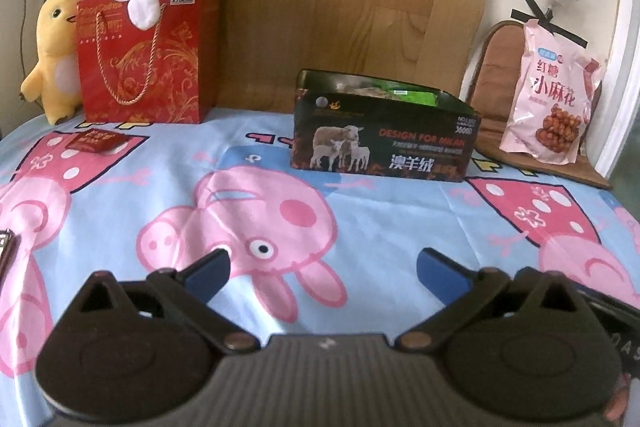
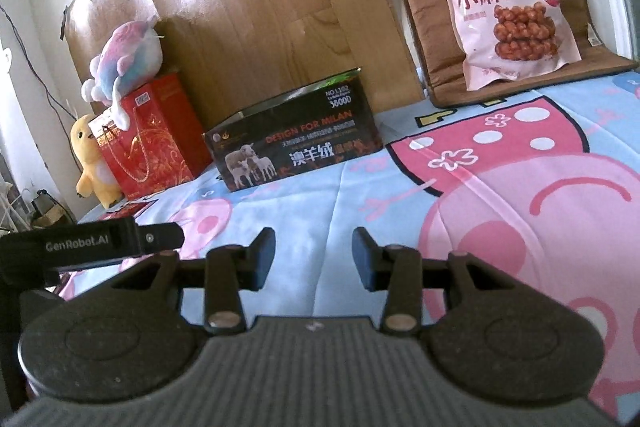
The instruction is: Organize snacks
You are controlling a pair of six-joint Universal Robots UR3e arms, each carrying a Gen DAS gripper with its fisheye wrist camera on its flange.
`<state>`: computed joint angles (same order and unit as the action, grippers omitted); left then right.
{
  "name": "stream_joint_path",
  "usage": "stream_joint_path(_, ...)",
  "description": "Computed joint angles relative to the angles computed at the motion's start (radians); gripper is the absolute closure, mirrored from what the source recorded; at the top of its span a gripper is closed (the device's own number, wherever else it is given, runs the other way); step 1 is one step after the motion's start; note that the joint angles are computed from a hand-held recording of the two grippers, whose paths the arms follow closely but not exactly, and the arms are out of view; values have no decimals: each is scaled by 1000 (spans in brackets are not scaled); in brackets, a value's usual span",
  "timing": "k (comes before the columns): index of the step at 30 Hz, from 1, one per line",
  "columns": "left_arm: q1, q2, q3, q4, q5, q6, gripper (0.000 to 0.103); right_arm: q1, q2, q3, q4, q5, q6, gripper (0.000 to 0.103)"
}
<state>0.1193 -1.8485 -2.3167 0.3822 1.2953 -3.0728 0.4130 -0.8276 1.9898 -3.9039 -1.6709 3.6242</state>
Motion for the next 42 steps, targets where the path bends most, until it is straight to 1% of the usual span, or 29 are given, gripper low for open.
stream_joint_path(2,0,-3,-1,0,0,0,0,2,3,3,-14,-4,-2,52)
stream_joint_path(7,1,-13,-10,10,-19,10,0,-2,6,9,-26,5,0,51)
stream_joint_path(12,-10,-32,-7,28,-8,23,0,-10,1,14,-22,21,6,49)
stream_joint_path(15,-9,-45,-9,42,-12,21,0,-10,1,15,-25,21,12,45)
stream_joint_path(18,-16,-64,-3,60,12,10,0,-10,1,16,-24,25,12,45)
stream_joint_path(24,-77,-108,28,116,160,6,0,-10,0,15,-21,24,13,44)
stream_joint_path(25,-81,-111,31,120,172,6,0,-10,0,15,-21,24,14,44)
stream_joint_path(30,-93,-128,36,155,218,-1,0,-10,1,14,-22,24,14,43)
stream_joint_path(37,-82,-139,22,226,233,-16,0,-11,2,15,-25,26,14,42)
stream_joint_path(39,-73,-125,21,199,215,-1,0,-12,3,16,-26,27,15,41)
stream_joint_path(40,-70,-114,25,170,204,8,0,-11,4,16,-28,25,16,41)
stream_joint_path(41,-67,-98,34,115,197,16,0,-11,5,16,-30,25,17,41)
stream_joint_path(42,-69,-94,38,92,196,17,0,-10,6,16,-31,24,17,41)
